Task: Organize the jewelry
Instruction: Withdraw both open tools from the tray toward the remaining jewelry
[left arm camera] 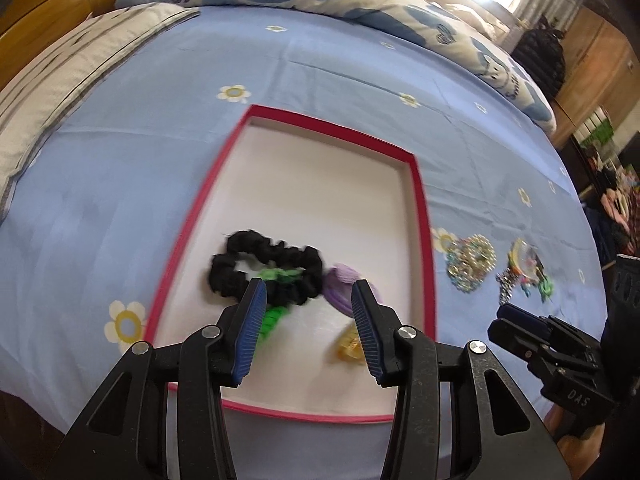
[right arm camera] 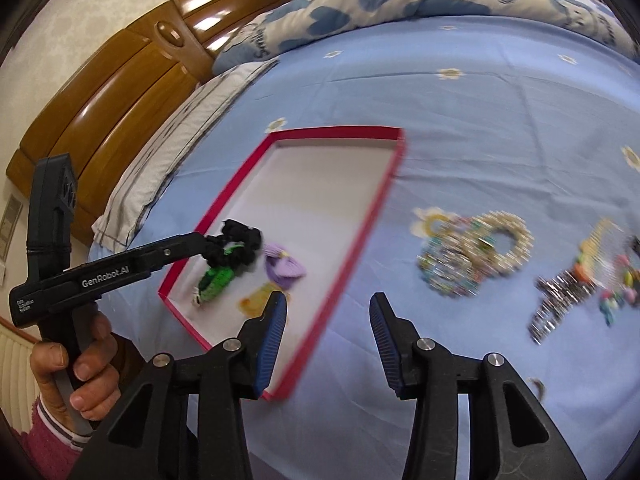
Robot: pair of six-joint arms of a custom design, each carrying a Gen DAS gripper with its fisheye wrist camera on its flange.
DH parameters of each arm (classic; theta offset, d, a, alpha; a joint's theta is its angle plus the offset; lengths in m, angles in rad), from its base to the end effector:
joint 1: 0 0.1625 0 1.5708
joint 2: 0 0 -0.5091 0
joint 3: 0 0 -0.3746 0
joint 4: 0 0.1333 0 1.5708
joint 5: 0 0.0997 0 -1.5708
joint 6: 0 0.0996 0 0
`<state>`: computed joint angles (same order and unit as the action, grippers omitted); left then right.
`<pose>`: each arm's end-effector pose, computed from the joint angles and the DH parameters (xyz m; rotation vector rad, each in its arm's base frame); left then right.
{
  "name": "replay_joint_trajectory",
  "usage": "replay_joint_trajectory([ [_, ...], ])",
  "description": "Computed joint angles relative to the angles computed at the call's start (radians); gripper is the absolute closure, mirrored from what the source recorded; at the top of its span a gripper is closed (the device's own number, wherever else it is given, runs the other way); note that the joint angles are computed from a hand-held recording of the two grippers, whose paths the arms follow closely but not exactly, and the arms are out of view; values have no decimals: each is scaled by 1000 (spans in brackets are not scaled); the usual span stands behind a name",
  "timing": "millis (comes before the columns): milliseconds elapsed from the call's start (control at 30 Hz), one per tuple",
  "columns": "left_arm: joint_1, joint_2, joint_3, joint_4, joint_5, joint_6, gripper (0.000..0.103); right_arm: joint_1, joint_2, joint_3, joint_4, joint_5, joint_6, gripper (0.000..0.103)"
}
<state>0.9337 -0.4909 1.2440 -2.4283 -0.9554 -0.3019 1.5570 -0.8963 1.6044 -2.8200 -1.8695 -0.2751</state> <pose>-0.3403 -0.7806 0.0758 0.3904 2.5658 -0.4940 0.0938 -0.7383 0.2862 0.2394 -2.6845 0.6807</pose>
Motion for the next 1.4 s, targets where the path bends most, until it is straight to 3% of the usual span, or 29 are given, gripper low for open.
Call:
replay_joint_trajectory([
  [767, -73, 107, -90, 75, -92, 113, 60, -120, -195, 218, -214, -37, 115, 57],
  [1400, -97, 256, -296, 192, -140, 214, 60, -192, -231, 215, -279, -97, 127, 57],
])
